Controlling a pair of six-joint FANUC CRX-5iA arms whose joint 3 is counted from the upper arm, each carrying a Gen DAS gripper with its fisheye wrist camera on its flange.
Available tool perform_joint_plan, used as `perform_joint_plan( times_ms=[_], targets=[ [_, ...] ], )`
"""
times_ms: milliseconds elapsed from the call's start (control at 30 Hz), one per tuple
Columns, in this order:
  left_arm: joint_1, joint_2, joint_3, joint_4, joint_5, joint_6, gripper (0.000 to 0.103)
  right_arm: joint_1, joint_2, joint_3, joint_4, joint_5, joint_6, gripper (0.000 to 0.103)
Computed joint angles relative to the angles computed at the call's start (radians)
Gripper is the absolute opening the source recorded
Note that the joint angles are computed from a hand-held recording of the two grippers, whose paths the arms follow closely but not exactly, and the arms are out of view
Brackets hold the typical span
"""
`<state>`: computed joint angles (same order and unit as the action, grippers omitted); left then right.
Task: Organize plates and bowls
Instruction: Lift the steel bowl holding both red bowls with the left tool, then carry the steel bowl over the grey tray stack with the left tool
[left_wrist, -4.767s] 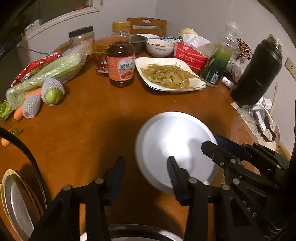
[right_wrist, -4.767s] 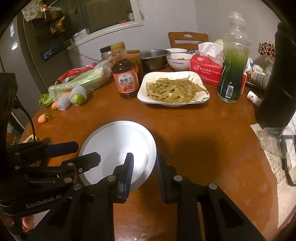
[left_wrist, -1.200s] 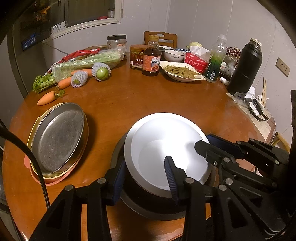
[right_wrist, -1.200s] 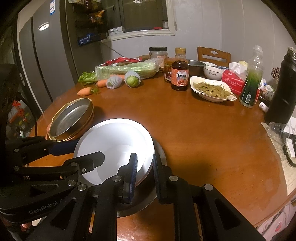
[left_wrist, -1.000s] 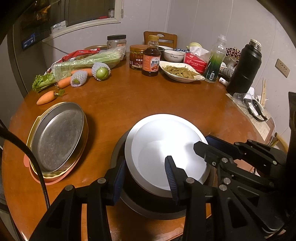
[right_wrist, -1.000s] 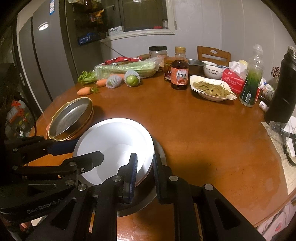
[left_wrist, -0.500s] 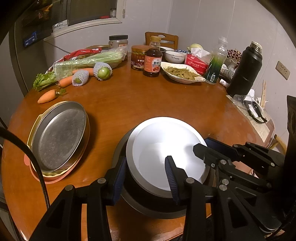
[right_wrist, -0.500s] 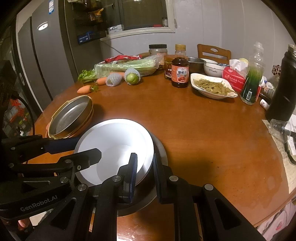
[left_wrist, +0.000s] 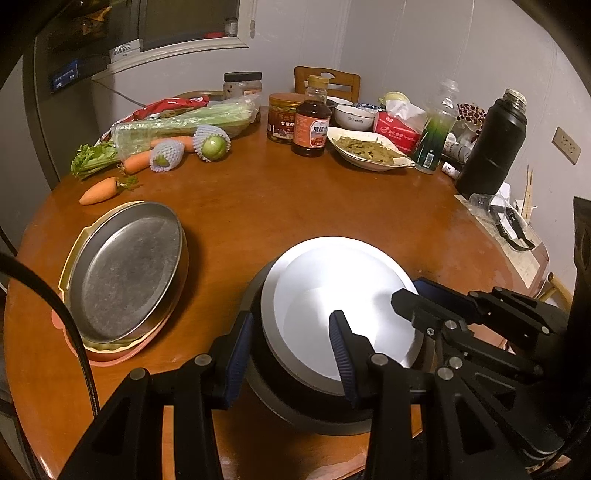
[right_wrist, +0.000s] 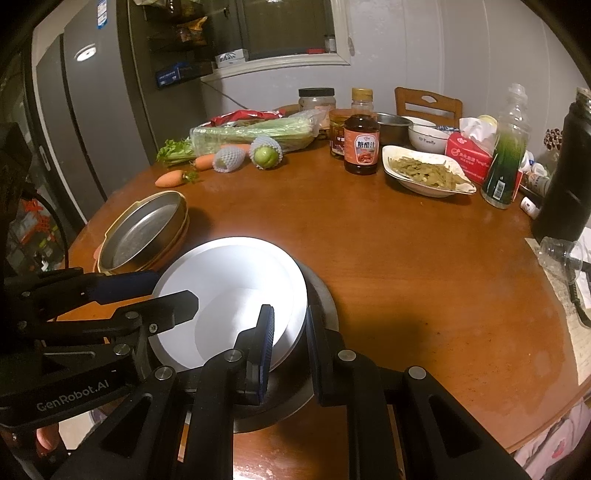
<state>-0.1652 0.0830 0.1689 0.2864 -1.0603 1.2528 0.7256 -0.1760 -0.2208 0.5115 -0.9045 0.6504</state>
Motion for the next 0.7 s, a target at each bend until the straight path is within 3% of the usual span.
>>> perform_joint_plan(
  times_ms=[433, 700],
  targets=[
    [0.013, -0.011, -0.015, 0.015, 0.011, -0.012, 0.044, 0.007, -0.01, -0.009, 0.016, 0.009, -0.012, 0.019],
    [0.02, -0.033, -0.027, 0.016, 0.024, -0.011, 0.047, 0.013, -0.037, -0.027, 0.064, 0.033, -0.064, 0.03]
  ],
)
